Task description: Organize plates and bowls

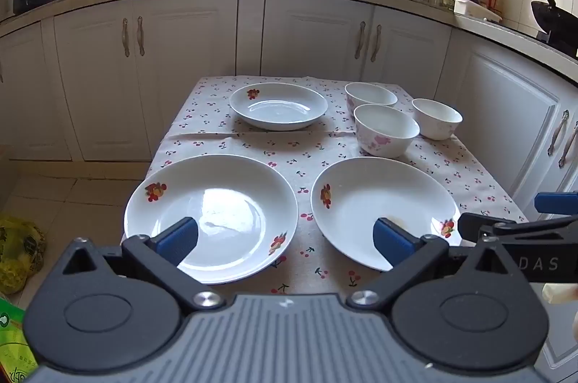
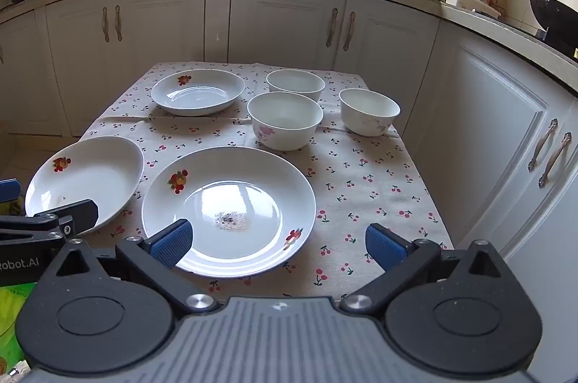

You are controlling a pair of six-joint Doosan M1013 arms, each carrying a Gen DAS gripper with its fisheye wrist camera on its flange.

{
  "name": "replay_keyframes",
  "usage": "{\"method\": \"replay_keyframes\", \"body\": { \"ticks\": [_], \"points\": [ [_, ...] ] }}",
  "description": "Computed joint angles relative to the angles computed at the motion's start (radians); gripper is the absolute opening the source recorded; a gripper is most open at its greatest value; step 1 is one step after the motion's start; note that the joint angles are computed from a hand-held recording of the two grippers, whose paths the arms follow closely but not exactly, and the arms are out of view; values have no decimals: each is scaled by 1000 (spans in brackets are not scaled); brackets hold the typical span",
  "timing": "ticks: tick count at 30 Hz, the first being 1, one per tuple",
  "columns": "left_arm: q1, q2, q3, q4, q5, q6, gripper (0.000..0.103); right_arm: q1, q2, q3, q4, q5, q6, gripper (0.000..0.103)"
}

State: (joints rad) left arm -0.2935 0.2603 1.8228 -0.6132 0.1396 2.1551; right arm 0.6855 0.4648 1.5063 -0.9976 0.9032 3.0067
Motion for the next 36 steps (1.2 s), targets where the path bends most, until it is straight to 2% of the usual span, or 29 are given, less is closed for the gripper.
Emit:
{"method": "replay_keyframes", "body": {
  "ticks": [1, 2, 6, 9, 10, 36],
  "points": [
    [1, 0, 2, -65, -6, 64, 102, 3, 4, -4, -10, 16, -7, 103],
    [1, 0, 3, -78, -6, 76, 102, 3, 4, -5, -8, 15, -9, 103],
    [2, 0, 1, -57, 1, 55, 102, 2, 2, -2, -10, 8, 1, 103],
    [4, 0, 1, -111, 4, 111, 102, 2, 2, -2, -9, 8, 1, 103],
    [-1, -2, 0, -79, 5, 76, 102, 1, 5, -9, -1, 11, -8, 103],
    [4, -2, 2, -150, 4, 151, 102, 2, 1, -5, -5, 16, -8, 103]
  ]
}}
